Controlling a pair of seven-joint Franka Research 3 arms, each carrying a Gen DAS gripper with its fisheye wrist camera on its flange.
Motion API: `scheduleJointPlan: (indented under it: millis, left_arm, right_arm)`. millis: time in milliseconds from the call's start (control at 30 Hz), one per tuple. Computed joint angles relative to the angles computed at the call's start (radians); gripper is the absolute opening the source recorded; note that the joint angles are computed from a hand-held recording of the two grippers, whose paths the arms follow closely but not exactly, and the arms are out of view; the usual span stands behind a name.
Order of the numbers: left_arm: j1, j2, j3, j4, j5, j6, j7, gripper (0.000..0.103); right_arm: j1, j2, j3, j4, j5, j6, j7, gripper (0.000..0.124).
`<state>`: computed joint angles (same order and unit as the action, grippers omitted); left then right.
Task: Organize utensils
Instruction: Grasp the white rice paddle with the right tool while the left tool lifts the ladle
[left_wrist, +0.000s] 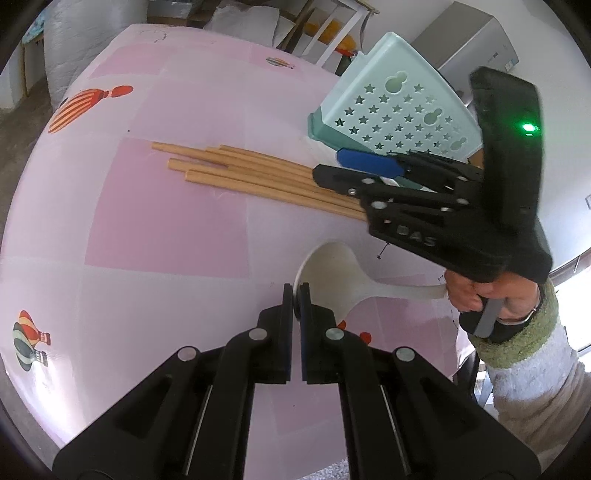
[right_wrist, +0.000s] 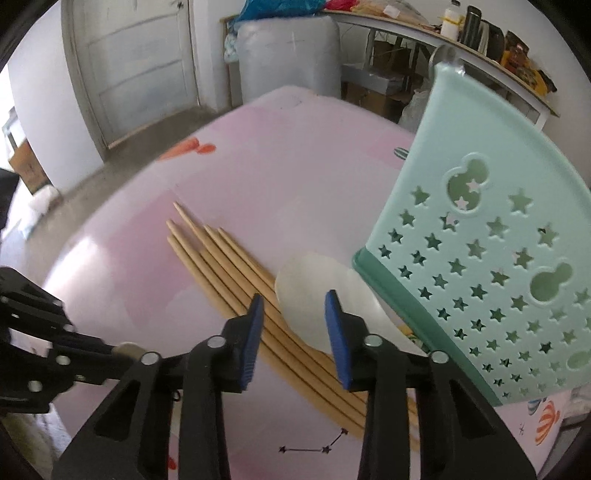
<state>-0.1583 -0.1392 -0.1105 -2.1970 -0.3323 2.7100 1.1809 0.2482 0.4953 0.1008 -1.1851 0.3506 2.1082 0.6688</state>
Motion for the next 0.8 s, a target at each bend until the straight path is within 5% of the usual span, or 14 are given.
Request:
scheduleJointPlan:
  millis: [500, 800]
  left_arm:
    - [-0.001, -0.018, 0.003, -0.021, 0.009, 0.0, -0.018, 0.002]
    - [-0.007, -0.028, 0.005, -0.037, 0.015, 0.017, -0.024, 0.002]
  right_arm:
    - [-0.02, -0.081, 0.01, -0.118, 0.06, 0.147, -0.041, 0.006]
    - [-0.164, -0.225, 0.001, -0.242, 0.403, 0.197, 0.006, 0.002]
